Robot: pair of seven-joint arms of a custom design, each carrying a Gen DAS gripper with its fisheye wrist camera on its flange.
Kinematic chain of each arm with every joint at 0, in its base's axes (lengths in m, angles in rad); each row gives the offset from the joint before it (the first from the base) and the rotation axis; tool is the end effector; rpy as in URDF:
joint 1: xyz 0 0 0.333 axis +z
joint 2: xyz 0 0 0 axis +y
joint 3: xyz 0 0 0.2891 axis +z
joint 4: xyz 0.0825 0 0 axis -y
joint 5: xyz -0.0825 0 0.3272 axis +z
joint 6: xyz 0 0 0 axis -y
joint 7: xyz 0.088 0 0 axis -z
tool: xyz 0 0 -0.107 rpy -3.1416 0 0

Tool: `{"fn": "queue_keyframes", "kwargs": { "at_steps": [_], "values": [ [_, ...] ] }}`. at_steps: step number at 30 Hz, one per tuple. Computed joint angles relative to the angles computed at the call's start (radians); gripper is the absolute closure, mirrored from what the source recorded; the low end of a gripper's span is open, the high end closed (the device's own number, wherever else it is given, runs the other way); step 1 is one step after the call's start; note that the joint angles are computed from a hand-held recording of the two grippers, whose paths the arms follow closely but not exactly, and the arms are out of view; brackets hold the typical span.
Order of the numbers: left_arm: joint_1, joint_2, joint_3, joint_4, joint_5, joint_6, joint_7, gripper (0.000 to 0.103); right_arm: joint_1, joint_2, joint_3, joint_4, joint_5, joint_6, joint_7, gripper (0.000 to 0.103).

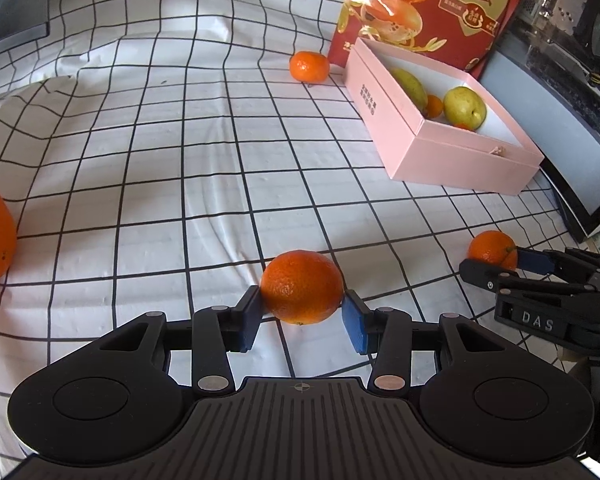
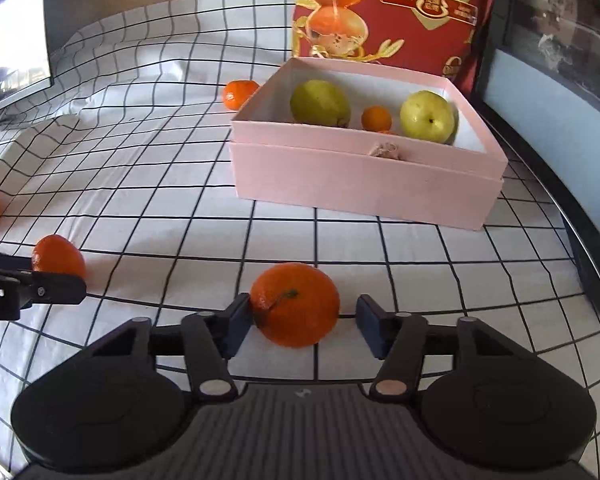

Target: Organize fruits

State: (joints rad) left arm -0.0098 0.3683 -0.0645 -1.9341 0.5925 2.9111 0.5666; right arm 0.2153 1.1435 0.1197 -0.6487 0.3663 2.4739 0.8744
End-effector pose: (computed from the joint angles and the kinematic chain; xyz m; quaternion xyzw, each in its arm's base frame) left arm 0.6022 -0.0756 0.3718 -0.7906 0.5214 -0.2470 0.2053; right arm 0.7444 0.1979 0.3604 -0.8399 0.3843 -0.1627 0.3470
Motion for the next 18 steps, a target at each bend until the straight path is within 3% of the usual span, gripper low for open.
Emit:
{"fn": "queue_keyframes", "kwargs": {
  "at_steps": [5, 14, 18],
  "values": [
    [0.062, 0.013, -0.069, 0.028, -0.120, -0.037, 0.117, 0.056, 0.001, -0.071, 0.001, -0.137, 0.025, 0.076, -0.062, 0.050],
    [0.088, 0.002, -0.105, 0.020, -0.230, -0.060, 0.237, 0.055, -0.005, -0.096, -0.003, -0.175, 0.045, 0.075, -0.066, 0.050],
    [0.069, -0.001, -0.078, 0.020, -0.216, -0.051, 0.234, 0.055, -0.005, -0.120, -0.002, -0.222, 0.055, 0.104, -0.094, 0.049]
  ]
}}
